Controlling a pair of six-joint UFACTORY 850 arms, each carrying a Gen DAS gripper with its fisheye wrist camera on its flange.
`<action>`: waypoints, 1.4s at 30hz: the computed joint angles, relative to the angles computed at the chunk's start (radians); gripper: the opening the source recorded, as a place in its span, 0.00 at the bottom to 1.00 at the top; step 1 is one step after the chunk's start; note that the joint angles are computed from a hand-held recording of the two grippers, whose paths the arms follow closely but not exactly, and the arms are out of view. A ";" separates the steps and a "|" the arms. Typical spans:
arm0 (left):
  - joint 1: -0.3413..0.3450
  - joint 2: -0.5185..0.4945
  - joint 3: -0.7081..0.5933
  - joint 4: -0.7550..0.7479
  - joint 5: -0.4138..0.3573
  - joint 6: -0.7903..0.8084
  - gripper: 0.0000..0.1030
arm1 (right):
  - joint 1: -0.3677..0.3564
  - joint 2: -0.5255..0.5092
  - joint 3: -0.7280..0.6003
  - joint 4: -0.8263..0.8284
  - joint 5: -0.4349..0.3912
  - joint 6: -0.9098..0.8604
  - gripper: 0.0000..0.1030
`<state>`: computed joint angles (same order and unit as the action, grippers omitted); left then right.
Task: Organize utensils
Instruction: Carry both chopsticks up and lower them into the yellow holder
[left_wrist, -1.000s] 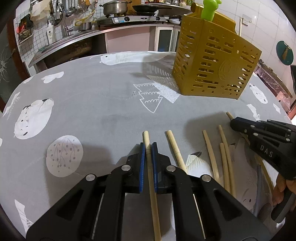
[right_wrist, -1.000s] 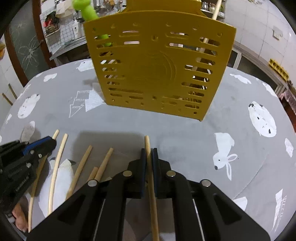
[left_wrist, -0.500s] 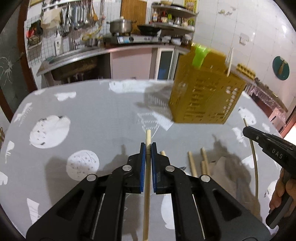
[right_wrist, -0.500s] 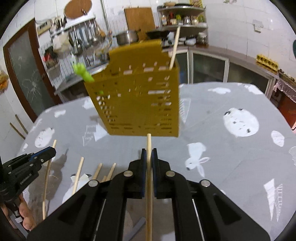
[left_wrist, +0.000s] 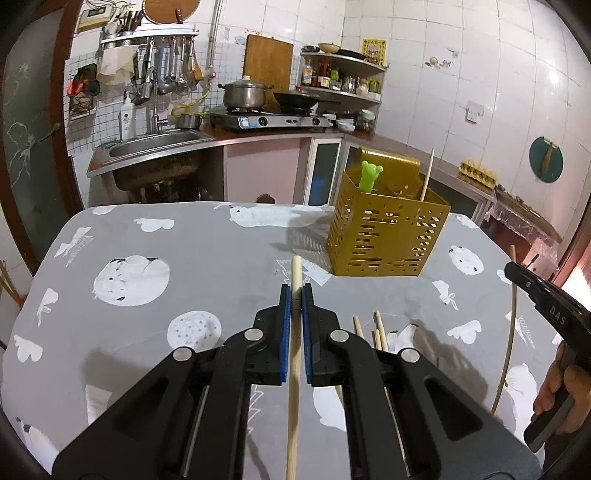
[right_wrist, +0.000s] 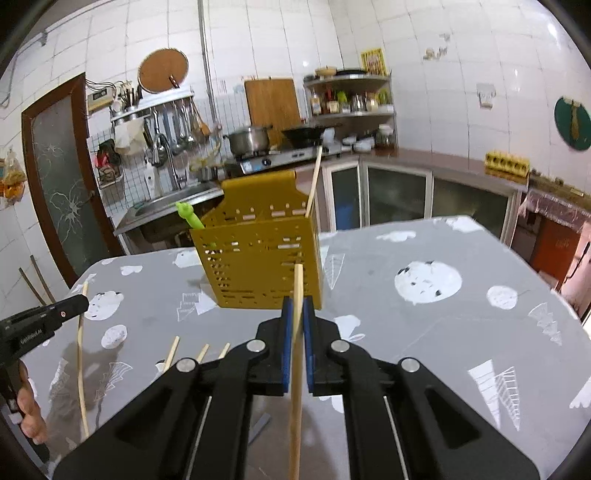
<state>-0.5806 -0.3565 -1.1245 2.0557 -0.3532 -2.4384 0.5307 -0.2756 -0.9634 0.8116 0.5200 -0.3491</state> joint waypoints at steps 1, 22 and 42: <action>-0.002 0.006 0.008 0.008 -0.008 -0.006 0.05 | 0.006 0.010 0.014 -0.008 0.023 0.006 0.06; -0.099 0.137 0.175 0.168 -0.301 -0.179 0.04 | 0.108 0.143 0.190 0.006 0.331 0.004 0.06; -0.091 0.047 -0.147 0.245 -0.229 -0.152 0.04 | 0.023 0.145 0.016 -0.089 0.305 -0.052 0.06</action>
